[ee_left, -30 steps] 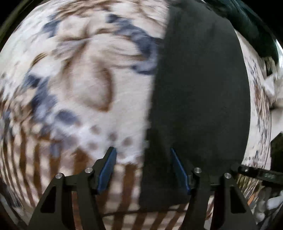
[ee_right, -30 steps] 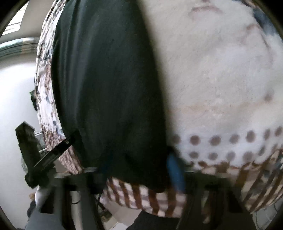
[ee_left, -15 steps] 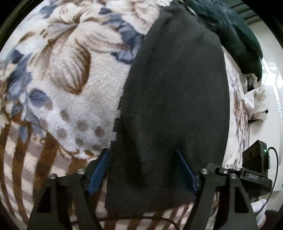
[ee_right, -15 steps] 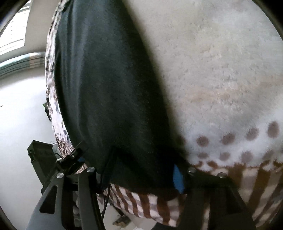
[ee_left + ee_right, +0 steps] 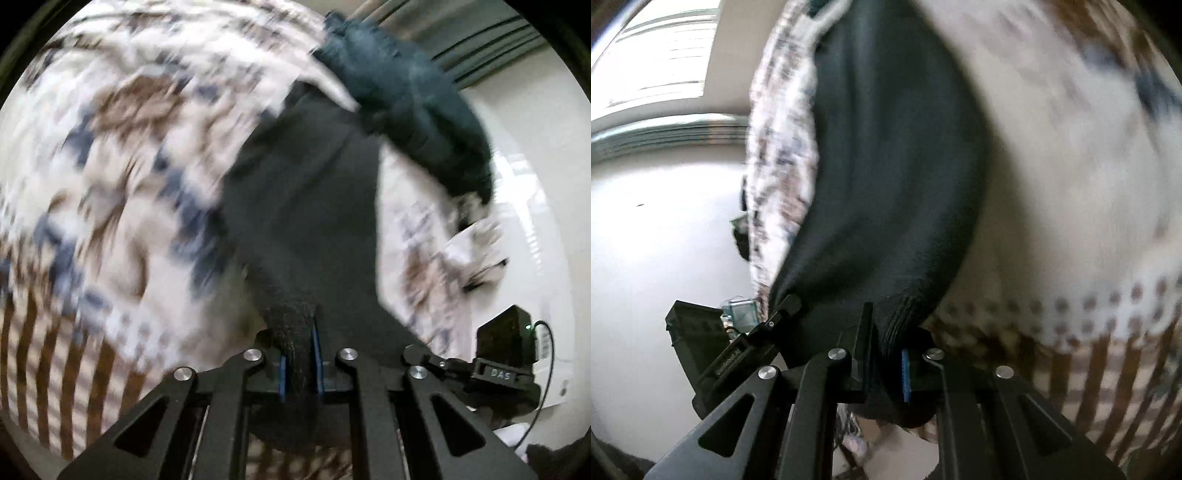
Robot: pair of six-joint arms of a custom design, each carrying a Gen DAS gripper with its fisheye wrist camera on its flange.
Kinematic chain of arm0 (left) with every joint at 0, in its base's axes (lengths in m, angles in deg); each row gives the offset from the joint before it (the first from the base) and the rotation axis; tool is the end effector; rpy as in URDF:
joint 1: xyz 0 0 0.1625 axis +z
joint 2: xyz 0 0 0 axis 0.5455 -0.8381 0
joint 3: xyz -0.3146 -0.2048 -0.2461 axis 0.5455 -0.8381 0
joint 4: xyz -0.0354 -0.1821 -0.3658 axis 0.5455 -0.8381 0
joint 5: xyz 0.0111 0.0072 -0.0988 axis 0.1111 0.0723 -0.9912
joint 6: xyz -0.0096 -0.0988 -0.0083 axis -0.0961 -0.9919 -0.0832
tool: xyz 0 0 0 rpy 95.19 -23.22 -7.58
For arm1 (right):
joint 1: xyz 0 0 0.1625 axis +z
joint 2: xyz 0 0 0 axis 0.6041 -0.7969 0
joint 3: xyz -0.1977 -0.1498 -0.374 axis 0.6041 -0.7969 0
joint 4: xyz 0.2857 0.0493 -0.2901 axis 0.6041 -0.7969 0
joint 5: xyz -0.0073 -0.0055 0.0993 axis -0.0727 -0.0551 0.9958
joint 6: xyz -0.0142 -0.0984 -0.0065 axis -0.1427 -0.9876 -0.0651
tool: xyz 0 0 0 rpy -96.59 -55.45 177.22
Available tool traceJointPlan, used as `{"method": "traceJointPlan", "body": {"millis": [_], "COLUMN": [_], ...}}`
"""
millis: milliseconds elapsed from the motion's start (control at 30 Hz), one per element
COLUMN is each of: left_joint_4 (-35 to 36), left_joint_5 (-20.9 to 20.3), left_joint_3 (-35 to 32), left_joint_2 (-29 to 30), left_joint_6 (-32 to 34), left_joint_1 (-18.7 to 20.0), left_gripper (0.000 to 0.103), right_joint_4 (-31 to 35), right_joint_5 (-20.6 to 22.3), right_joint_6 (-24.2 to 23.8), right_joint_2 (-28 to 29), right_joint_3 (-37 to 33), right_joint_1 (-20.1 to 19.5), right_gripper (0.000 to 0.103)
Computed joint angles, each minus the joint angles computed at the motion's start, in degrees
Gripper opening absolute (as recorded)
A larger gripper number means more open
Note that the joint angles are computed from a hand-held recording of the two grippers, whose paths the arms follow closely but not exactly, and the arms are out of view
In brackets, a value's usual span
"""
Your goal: Fold small clothes
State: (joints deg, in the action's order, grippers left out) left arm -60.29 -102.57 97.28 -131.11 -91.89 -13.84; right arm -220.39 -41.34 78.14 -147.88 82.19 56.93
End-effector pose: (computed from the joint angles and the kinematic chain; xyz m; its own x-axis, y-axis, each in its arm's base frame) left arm -0.2659 -0.2807 0.2799 -0.9803 -0.0884 -0.1765 -0.0086 0.9123 -0.4095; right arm 0.1572 -0.2532 0.1781 -0.9645 0.2391 -0.1119 0.2550 0.9535 -0.1607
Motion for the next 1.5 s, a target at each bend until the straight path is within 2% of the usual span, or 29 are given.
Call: {"method": "traceJointPlan", "body": {"millis": [100,200,300,400,500,533,600,633,700,733,767,800,833,900,967,1067,1133,1167,1200,1233,1267,1433,1500], "left_joint_4": [-7.66,-17.10,-23.39,-26.07,-25.71,-24.46,-23.10,-21.40,-19.44,-20.87,-24.70,-27.82,-29.91,-30.04,-23.22,-13.81,-11.59,-12.11,-13.97,-13.43,-13.99,-17.95,-17.92], "left_joint_5": [0.98,0.55,-1.84,-5.59,-8.10,-8.83,-10.12,-11.17,-14.81,-16.98,-21.31,-23.23,-23.34,-20.82,-15.99,-9.99,-6.16,-3.95,-3.65,-2.96,-3.02,-4.52,-4.61], "left_joint_3": [-3.33,-7.22,-12.83,-21.31,-29.51,-33.67,-38.98,-42.24,-47.51,-47.96,-47.29,-46.02,-44.51,-42.21,-42.97,-46.92,-49.00,-49.57,-49.77,-50.81,-50.87,-48.90,-48.90], "left_joint_2": [3.89,9.91,16.25,24.67,32.22,35.51,39.68,41.92,45.48,46.02,45.78,45.21,44.24,42.58,42.66,46.00,48.39,49.35,49.95,50.69,50.71,49.05,48.90], "left_joint_6": [7.08,15.73,23.81,31.69,37.65,39.60,41.54,41.89,40.73,39.73,38.19,37.52,37.17,39.88,43.89,49.78,53.32,55.51,58.80,60.69,61.57,62.39,62.35], "left_joint_1": [4.78,11.51,19.15,26.76,32.12,34.12,36.56,37.96,41.11,42.36,43.99,44.66,44.83,44.29,43.20,42.18,41.46,40.89,40.63,40.41,40.28,40.70,41.10], "left_gripper": [0.008,0.008,0.008,0.008,0.008,0.009,0.010,0.012,0.029,0.038,0.044,0.050,0.066,0.068,0.068,0.068,0.066,0.050,0.021,0.011,0.010,0.010,0.010], "right_joint_4": [1.36,0.46,-1.78,-1.27,-1.46,-0.55,0.60,1.94,6.48,8.42,10.66,10.50,9.15,6.20,7.06,8.78,9.67,9.45,8.56,8.56,8.47,2.80,2.93], "right_joint_5": [0.39,0.66,-1.36,-3.85,-5.75,-5.76,-7.14,-6.60,-5.91,-6.85,-7.37,-6.52,-5.68,-4.80,-7.78,-12.60,-13.34,-13.57,-13.44,-15.38,-18.49,-23.74,-28.35], "right_joint_6": [0.90,0.66,0.97,-0.23,-0.87,-1.59,-2.39,-2.83,-1.55,-0.62,0.79,1.43,1.48,-0.13,-2.57,-4.84,-5.58,-5.98,-7.06,-7.50,-8.00,-10.87,-12.60], "right_joint_2": [0.50,4.90,11.66,17.01,24.47,25.10,30.46,32.22,36.81,38.01,38.90,38.46,37.74,35.94,34.92,35.59,37.34,37.92,38.94,39.61,40.34,41.03,41.57], "right_joint_3": [-5.98,-12.66,-20.07,-28.46,-38.22,-40.17,-47.84,-50.78,-58.30,-60.43,-62.41,-62.03,-60.95,-58.30,-57.30,-57.47,-58.95,-59.19,-59.78,-60.28,-60.90,-59.81,-60.29], "right_joint_1": [2.08,2.93,4.19,2.89,0.82,-0.30,-1.94,-2.77,-4.99,-5.52,-6.41,-7.10,-7.61,-8.33,-8.13,-7.56,-7.64,-7.56,-7.53,-7.12,-6.41,-4.56,-2.81], "right_gripper": [0.012,0.012,0.011,0.011,0.011,0.011,0.011,0.011,0.014,0.021,0.029,0.049,0.065,0.072,0.072,0.072,0.072,0.070,0.050,0.020,0.019,0.016,0.016]}}
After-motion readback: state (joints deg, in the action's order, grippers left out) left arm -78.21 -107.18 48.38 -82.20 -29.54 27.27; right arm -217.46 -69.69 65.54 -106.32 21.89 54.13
